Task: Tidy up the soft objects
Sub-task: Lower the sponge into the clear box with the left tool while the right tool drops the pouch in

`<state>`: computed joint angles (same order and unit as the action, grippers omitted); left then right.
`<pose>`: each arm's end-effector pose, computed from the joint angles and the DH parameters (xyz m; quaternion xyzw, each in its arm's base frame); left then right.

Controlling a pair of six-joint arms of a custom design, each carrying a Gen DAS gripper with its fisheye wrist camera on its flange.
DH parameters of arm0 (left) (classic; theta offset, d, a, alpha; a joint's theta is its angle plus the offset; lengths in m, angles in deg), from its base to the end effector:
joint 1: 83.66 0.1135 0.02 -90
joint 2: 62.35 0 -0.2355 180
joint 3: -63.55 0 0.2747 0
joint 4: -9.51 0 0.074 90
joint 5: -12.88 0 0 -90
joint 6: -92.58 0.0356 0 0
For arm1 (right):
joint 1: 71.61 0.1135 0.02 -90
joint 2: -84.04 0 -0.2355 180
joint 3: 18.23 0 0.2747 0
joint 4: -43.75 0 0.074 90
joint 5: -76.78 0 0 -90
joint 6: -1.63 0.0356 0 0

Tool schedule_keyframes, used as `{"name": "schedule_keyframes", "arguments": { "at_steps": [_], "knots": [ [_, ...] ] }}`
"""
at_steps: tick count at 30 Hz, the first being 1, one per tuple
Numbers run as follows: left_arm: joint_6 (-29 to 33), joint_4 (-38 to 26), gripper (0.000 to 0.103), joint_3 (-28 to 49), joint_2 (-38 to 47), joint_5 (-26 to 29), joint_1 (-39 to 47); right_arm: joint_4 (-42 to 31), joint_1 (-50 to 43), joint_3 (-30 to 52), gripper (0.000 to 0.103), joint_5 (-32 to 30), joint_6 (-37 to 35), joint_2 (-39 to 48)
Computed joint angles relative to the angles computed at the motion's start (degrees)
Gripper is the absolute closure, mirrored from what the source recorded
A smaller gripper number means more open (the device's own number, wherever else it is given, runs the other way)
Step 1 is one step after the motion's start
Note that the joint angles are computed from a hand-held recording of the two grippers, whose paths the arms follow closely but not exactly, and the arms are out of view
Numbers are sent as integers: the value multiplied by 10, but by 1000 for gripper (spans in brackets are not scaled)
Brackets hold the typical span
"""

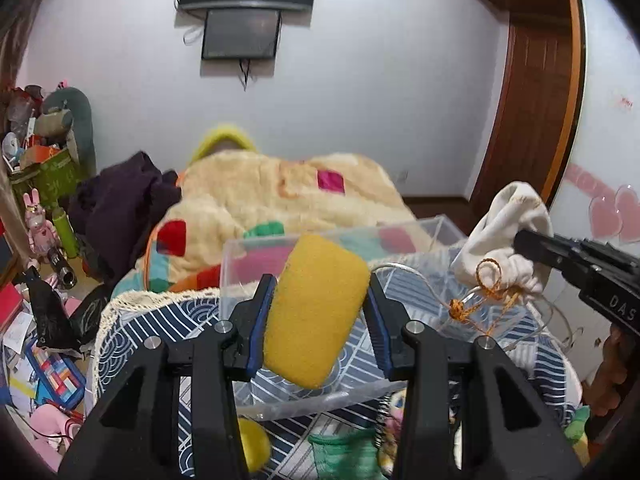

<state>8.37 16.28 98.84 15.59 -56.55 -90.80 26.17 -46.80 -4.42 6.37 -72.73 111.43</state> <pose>0.2562 -0.0447 0.0948 0.1794 0.8615 -0.1643 0.4457 0.1593 0.0605 0.1017 0.0147 0.8623 0.0283 0.5054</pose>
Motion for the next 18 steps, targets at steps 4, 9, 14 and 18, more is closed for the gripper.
{"name": "schedule_keyframes", "arguments": {
  "at_steps": [4, 9, 14, 18],
  "knots": [
    [16, -6, 60, 46, 77, -25, -19, 97, -33, 36, 95, -35, -18, 162],
    [35, -24, 60, 96, 149, -55, -40, 144, -63, 94, 95, -79, -37, 325],
    [39, -25, 60, 115, 185, -56, -47, 151, -78, 126, 95, -102, -57, 410],
    [40, -32, 56, 116, 185, -54, -49, 156, -75, 118, 95, -100, -64, 414]
  ]
}}
